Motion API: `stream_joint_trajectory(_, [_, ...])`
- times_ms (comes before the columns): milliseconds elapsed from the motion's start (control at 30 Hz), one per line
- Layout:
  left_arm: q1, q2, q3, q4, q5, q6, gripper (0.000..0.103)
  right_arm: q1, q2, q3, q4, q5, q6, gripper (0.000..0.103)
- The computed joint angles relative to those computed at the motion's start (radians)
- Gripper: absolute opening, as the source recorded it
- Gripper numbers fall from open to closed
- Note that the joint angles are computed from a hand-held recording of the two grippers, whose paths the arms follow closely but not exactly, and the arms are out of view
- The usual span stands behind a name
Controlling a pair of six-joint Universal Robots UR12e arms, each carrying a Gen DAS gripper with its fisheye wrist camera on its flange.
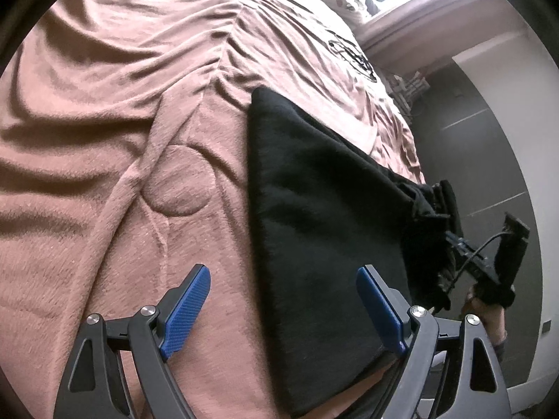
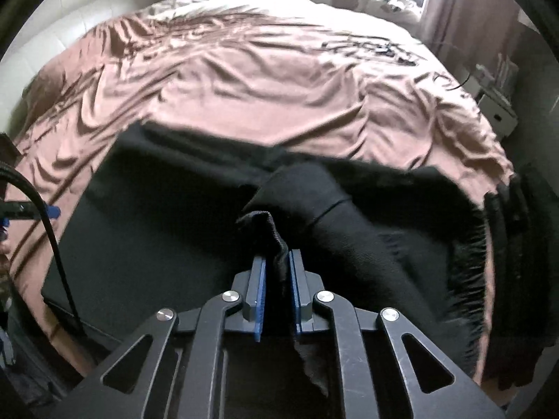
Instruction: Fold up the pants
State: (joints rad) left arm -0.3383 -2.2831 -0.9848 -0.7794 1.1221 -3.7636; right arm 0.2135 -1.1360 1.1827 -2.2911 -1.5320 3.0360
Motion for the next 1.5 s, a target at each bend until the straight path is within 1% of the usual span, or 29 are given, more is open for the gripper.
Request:
stream_joint_trajectory(133, [-0.005,-0.006,0.016,-0.009,0.014,0.007,0.087,-0.011,-0.026,0.019,-0.060,-0.018,0.014,0.009])
stream_joint_trajectory(267, [-0.007,-0.009,0.026,-0.017,0.021,0.010,0.087,-0.028,-0.063,0.052,-0.136,-0.056,0.056,0.008])
stream_joint_trajectory(400, [-0.009,-0.016,0.042,-0.030,0.027,0.012,0.087,-0.040,-0.084,0.068,-0.169,-0.092,0.074,0.007])
stream_joint_trajectory(467, [-0.010,-0.018,0.046,-0.035,0.029,0.014,0.087,-0.050,-0.092,0.073,-0.182,-0.097,0.083,0.007])
stream_joint_trajectory(667, [-0.013,-0.028,0.067,-0.060,0.037,0.021,0.087,-0.074,-0.095,0.073,-0.181,-0.102,0.115,0.007])
stream_joint_trajectory(833, [-0.015,-0.040,0.091,-0.087,0.045,0.029,0.087,-0.091,-0.076,0.047,-0.168,-0.111,0.156,0.006])
stream_joint_trajectory(900, [-0.016,-0.045,0.100,-0.096,0.048,0.031,0.087,-0.098,-0.062,0.028,-0.155,-0.103,0.174,0.003])
stream_joint_trajectory(933, [-0.016,-0.047,0.104,-0.102,0.049,0.032,0.087,-0.098,-0.057,0.024,-0.150,-0.115,0.182,0.002])
stream_joint_trajectory(1000, [-0.018,-0.056,0.120,-0.118,0.049,0.034,0.087,-0.103,-0.038,-0.006,-0.100,-0.104,0.198,0.003])
stream_joint_trajectory(1033, [-0.018,-0.060,0.125,-0.124,0.049,0.037,0.087,-0.102,-0.029,-0.018,-0.082,-0.131,0.211,0.004])
stream_joint_trajectory(1067, [-0.019,-0.062,0.129,-0.127,0.049,0.039,0.087,-0.098,-0.020,-0.029,-0.073,-0.179,0.219,0.005])
stream_joint_trajectory(1100, [-0.019,-0.063,0.131,-0.129,0.048,0.042,0.087,-0.098,-0.019,-0.031,-0.063,-0.202,0.230,0.005])
stream_joint_trajectory(1167, [-0.020,-0.067,0.136,-0.131,0.049,0.046,0.087,-0.113,-0.031,-0.018,-0.071,-0.149,0.260,0.006])
stream_joint_trajectory(1233, [-0.019,-0.069,0.138,-0.135,0.045,0.047,0.087,-0.118,-0.045,-0.001,-0.075,-0.135,0.273,0.006])
stream_joint_trajectory(1300, [-0.020,-0.072,0.143,-0.136,0.041,0.048,0.087,-0.123,-0.063,0.022,-0.072,-0.120,0.277,0.010])
stream_joint_trajectory(1333, [-0.020,-0.073,0.144,-0.135,0.039,0.048,0.087,-0.127,-0.074,0.039,-0.076,-0.101,0.280,0.019])
stream_joint_trajectory(1367, [-0.021,-0.073,0.144,-0.133,0.037,0.048,0.087,-0.129,-0.088,0.059,-0.081,-0.081,0.286,0.035])
stream_joint_trajectory(1400, [-0.021,-0.072,0.142,-0.131,0.034,0.049,0.087,-0.132,-0.096,0.073,-0.089,-0.070,0.287,0.046])
stream_joint_trajectory(1433, [-0.021,-0.070,0.138,-0.129,0.032,0.050,0.087,-0.131,-0.109,0.095,-0.102,-0.065,0.288,0.060])
stream_joint_trajectory(1500, [-0.022,-0.067,0.136,-0.127,0.028,0.054,0.087,-0.129,-0.136,0.138,-0.131,-0.062,0.294,0.062])
